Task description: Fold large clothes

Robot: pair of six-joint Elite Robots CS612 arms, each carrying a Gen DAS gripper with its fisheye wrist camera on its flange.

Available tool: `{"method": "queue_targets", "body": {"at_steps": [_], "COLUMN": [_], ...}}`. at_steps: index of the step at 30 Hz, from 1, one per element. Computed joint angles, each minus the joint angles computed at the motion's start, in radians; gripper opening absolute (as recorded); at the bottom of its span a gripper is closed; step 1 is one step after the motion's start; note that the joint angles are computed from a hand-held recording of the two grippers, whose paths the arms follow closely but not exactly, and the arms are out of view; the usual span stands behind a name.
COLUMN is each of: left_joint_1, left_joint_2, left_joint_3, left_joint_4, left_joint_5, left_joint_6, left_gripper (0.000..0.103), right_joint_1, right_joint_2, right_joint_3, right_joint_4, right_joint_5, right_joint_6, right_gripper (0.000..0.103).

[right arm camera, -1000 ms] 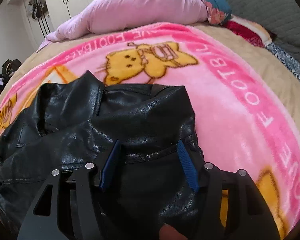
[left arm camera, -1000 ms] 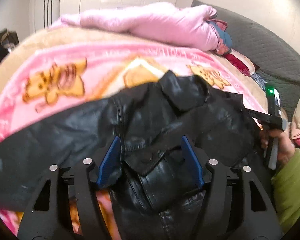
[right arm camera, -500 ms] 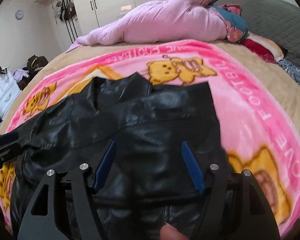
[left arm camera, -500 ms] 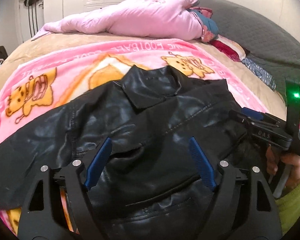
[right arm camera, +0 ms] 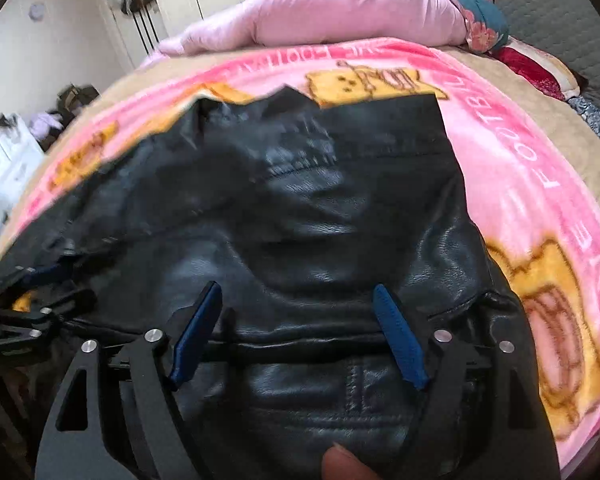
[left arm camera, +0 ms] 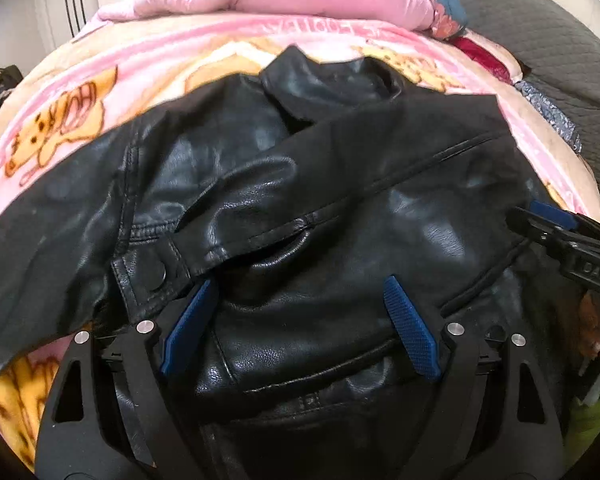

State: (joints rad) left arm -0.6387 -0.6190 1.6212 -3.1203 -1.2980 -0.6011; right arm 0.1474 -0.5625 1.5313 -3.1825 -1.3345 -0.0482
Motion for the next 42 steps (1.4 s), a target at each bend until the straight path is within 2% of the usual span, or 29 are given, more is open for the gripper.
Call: {"method": "queue_targets", "body": {"at_steps": [4, 6, 12, 16, 24, 32, 42], "left_joint_1": [-0.003, -0.007, -0.011, -0.011, -0.004, 0.008, 0.004], "left_joint_2": [-0.022, -0.036, -0.072, -0.097, -0.148, -0.189, -0.234], "left_joint_3": [0.034, 0.053, 0.114, 0.159, 0.258, 0.358, 0.460], "left_joint_4": [-0.059, -0.073, -0.121, -0.150, -0.184, -0.233, -0.279], "left_joint_5": [0.005, 0.028, 0.066, 0.105, 0.184, 0.237, 0.329], "left_joint_6": [-0.021, -0.033, -0.070, -0.114, -0.178, -0.285, -0.399], "left_gripper": [0.078, 0.080, 0.088, 0.093, 0.093, 0.093, 0.093], "right_joint_1": [-0.010, -0.010, 0.001, 0.019, 0.055, 0.110, 0.167], "right_joint_2": [-0.024, -0.033, -0.054, -0.066, -0.074, -0.082, -0.087], "right_joint_3": [0.033, 0.044, 0.063, 0.073, 0.069, 0.052, 0.029], "right_joint_4": [-0.057, -0.076, -0.108, -0.129, -0.155, -0.155, -0.150], "right_joint_5": [0.047, 0.054, 0.081, 0.094, 0.101, 0.104, 0.129], "right_joint_6": [0.031, 0.026, -0.006, -0.038, -0.038, -0.089, -0.121], "right_gripper": [0.085, 0.089, 0.095, 0.095, 0.096, 0.097, 0.098]}}
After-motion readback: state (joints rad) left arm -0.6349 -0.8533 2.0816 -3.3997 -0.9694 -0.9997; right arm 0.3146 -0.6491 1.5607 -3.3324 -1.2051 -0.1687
